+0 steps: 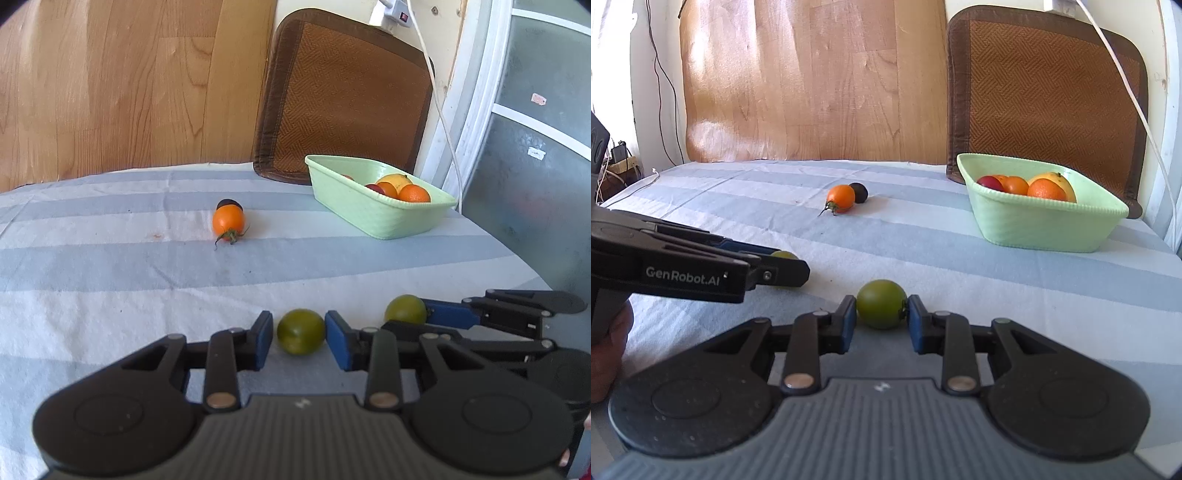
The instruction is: Organize fruits
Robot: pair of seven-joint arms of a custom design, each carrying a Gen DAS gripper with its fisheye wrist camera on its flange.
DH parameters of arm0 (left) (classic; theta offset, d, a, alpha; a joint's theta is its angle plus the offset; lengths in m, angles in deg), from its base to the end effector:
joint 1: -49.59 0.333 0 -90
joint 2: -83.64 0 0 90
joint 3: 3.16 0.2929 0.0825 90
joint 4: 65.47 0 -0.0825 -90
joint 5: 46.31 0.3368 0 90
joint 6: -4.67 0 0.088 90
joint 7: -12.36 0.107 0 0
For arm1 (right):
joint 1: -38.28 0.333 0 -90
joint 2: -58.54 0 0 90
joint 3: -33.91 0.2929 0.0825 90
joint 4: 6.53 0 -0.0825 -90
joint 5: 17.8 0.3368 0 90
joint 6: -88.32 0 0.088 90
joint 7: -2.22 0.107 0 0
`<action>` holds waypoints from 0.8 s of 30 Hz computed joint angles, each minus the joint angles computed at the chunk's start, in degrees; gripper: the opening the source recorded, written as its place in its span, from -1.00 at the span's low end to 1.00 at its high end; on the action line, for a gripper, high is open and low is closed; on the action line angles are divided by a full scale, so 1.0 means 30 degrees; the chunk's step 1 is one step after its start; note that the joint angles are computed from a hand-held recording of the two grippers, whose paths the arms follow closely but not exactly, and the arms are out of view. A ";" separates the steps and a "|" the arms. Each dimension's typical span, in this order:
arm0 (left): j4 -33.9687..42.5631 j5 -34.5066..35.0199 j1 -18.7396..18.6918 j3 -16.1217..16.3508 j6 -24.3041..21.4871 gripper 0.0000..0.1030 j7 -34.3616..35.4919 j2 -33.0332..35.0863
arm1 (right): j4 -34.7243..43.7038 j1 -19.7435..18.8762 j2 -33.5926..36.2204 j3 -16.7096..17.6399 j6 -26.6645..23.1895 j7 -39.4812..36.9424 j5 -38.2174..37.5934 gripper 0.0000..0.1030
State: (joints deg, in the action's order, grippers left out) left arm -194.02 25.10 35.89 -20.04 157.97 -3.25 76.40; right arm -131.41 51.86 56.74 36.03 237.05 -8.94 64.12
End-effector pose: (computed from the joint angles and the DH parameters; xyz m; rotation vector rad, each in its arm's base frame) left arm 0.4111 -0.2809 0.4637 -1.8951 1.4129 -0.9502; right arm 0.5029 0.1212 0.4411 -2.0308 0.7052 -0.3682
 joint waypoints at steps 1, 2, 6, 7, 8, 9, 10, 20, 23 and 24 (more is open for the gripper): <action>-0.0020 0.0041 0.0002 0.0000 0.0007 -0.37 -0.0047 -0.0018 | 0.0007 -0.0002 0.0007 0.0000 -0.0008 0.0009 -0.0006 -0.37; -0.0028 0.0070 -0.0002 -0.0010 -0.0020 -0.37 -0.0067 -0.0025 | 0.0015 -0.0002 0.0016 0.0002 -0.0008 0.0017 -0.0006 -0.37; 0.0054 0.0065 -0.0086 -0.0071 -0.0257 -0.36 0.0075 0.0053 | 0.0021 -0.0012 0.0022 -0.0003 -0.0025 -0.0002 -0.0007 -0.36; 0.0078 0.0044 -0.0114 -0.0080 -0.0329 -0.36 0.0151 0.0069 | 0.0021 -0.0013 0.0022 -0.0002 -0.0025 -0.0002 -0.0007 -0.35; 0.0097 0.0029 -0.0144 -0.0092 -0.0410 -0.35 0.0216 0.0080 | 0.0028 -0.0015 0.0029 -0.0001 -0.0010 0.0022 -0.0005 -0.34; 0.0112 0.0015 -0.0175 -0.0103 -0.0491 -0.34 0.0275 0.0090 | 0.0025 -0.0013 0.0032 0.0005 0.0039 0.0033 0.0029 -0.31; 0.0113 0.0013 -0.0198 -0.0104 -0.0542 -0.34 0.0318 0.0089 | 0.0028 -0.0002 0.0041 0.0019 0.0113 0.0061 0.0059 -0.30; 0.0137 0.0060 -0.0339 -0.0099 -0.0776 -0.24 0.0588 0.0136 | -0.0084 0.0134 -0.0008 0.0094 0.0634 -0.0234 0.0431 -0.23; 0.0133 0.0089 -0.0349 -0.0082 -0.0771 -0.23 0.0595 0.0142 | -0.0110 0.0149 -0.0036 0.0094 0.0702 -0.0330 0.0486 -0.22; 0.0133 0.0090 -0.0352 -0.0079 -0.0772 -0.22 0.0594 0.0142 | -0.0124 0.0155 -0.0051 0.0094 0.0717 -0.0336 0.0497 -0.22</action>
State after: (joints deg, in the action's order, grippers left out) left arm -193.62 25.37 34.83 -20.28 155.65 -1.47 76.83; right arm -131.78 52.33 56.59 36.31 239.20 -9.95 65.61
